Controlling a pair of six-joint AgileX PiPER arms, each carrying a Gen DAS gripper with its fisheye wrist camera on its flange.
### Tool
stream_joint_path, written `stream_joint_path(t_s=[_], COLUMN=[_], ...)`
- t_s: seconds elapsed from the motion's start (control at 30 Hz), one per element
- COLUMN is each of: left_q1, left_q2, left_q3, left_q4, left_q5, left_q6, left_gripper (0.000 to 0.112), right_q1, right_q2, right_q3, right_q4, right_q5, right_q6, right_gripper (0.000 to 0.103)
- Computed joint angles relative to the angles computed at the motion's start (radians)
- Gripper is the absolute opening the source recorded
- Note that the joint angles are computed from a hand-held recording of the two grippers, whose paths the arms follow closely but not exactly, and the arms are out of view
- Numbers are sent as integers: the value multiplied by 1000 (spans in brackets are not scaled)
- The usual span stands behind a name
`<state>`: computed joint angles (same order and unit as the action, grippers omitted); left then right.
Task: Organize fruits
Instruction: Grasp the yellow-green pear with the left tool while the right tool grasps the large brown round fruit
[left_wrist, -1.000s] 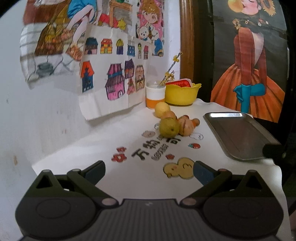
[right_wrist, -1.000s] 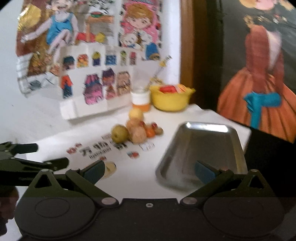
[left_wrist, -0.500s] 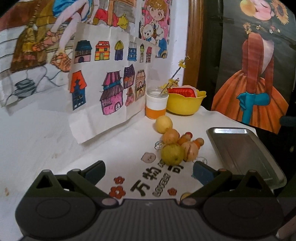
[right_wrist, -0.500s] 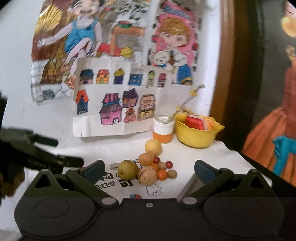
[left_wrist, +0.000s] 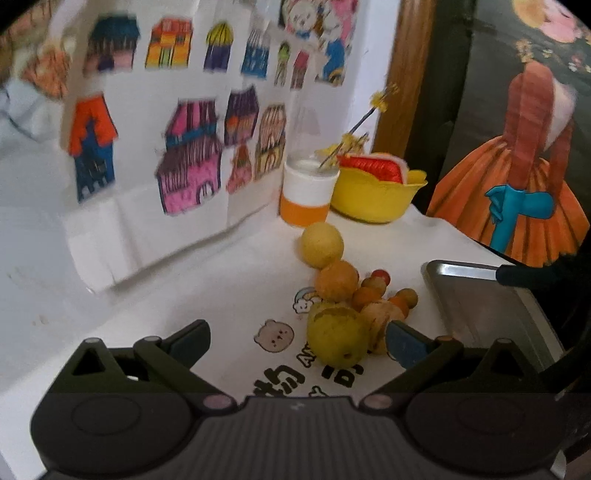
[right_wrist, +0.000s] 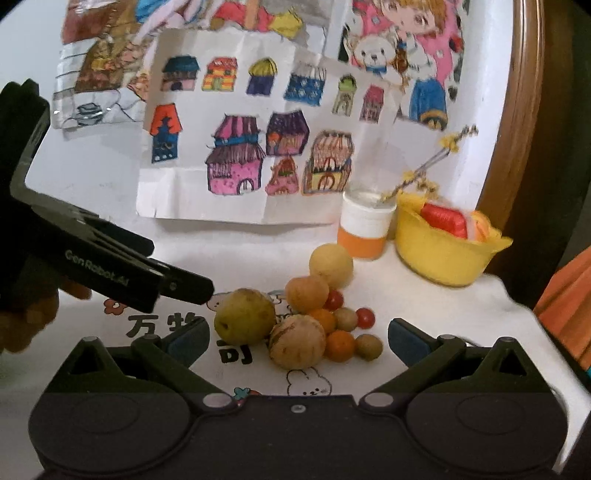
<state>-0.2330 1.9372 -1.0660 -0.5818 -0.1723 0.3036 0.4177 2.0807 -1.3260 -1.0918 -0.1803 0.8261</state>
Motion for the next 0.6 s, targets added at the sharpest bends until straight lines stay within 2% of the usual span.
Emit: stream_joint_path(t_s=[0.07, 0.13, 0.23, 0.43, 0.6], left_q1=[5, 0, -8, 4, 10], left_q2=[29, 43, 57, 87, 126], left_q3=[-25, -25, -9, -31, -50], left_q4=[49, 40, 82, 216, 384], left_q5=[10, -7, -48, -32, -36], left_q6=[-59, -45, -66, -216, -347], left_gripper=[102, 102, 102, 102, 102], right_q1=[10, 13, 16, 16, 10], right_q2=[20, 38, 60, 107, 149], right_q3=[-15, -23, -45, -84, -125], right_q4=[85, 130, 37, 61, -82], right_q5=[19, 22, 45, 58, 56], right_q6=[-97, -139, -46, -40, 79], right_gripper=[102, 102, 102, 100, 93])
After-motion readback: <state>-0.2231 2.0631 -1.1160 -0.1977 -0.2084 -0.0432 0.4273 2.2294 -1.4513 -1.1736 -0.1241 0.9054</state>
